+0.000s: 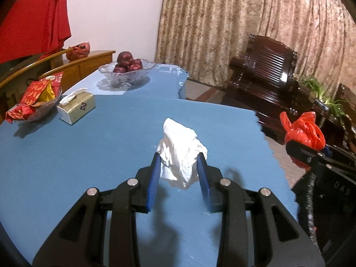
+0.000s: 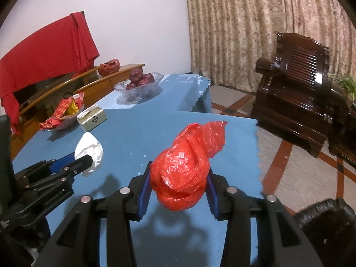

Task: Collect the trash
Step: 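Carry the tissue and red bag in both grippers over the black bin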

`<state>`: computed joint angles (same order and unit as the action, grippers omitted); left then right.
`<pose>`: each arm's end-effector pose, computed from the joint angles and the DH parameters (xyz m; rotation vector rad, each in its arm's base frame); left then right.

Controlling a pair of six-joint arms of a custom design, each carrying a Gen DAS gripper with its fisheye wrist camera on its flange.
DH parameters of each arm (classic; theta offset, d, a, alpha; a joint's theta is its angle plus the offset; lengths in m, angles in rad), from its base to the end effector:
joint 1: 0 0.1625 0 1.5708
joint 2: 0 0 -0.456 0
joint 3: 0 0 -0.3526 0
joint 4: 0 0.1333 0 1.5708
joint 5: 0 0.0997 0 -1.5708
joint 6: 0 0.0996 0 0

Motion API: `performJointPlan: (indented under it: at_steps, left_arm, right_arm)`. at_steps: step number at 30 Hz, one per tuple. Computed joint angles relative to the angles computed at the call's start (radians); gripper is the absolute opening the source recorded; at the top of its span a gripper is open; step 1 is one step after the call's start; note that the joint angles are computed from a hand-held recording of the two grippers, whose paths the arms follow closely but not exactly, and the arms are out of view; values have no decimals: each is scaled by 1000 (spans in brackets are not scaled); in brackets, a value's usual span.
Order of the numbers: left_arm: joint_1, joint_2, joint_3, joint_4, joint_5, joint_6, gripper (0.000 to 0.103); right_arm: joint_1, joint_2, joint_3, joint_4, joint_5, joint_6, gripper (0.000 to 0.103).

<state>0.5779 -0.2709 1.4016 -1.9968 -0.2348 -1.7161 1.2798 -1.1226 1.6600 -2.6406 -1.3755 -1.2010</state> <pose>-0.4192 -0.5482 -0.1167 -0.1544 1.9444 -1.2957 -0.0363 -0.6531 0.3594 1.3089 -2.5037 0.7533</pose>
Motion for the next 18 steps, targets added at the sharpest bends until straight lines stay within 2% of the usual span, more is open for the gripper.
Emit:
performJointPlan:
  at_steps: [10, 15, 18]
  left_arm:
    - [-65, 74, -126, 81, -18, 2, 32]
    - [-92, 117, -185, 55, -27, 66, 32]
    - [-106, 149, -222, -9, -36, 151, 32]
  right_arm:
    - [-77, -109, 3, 89, 58, -25, 43]
    - [-115, -149, 4, 115, 82, -46, 43]
    - [-137, -169, 0, 126, 95, -58, 43]
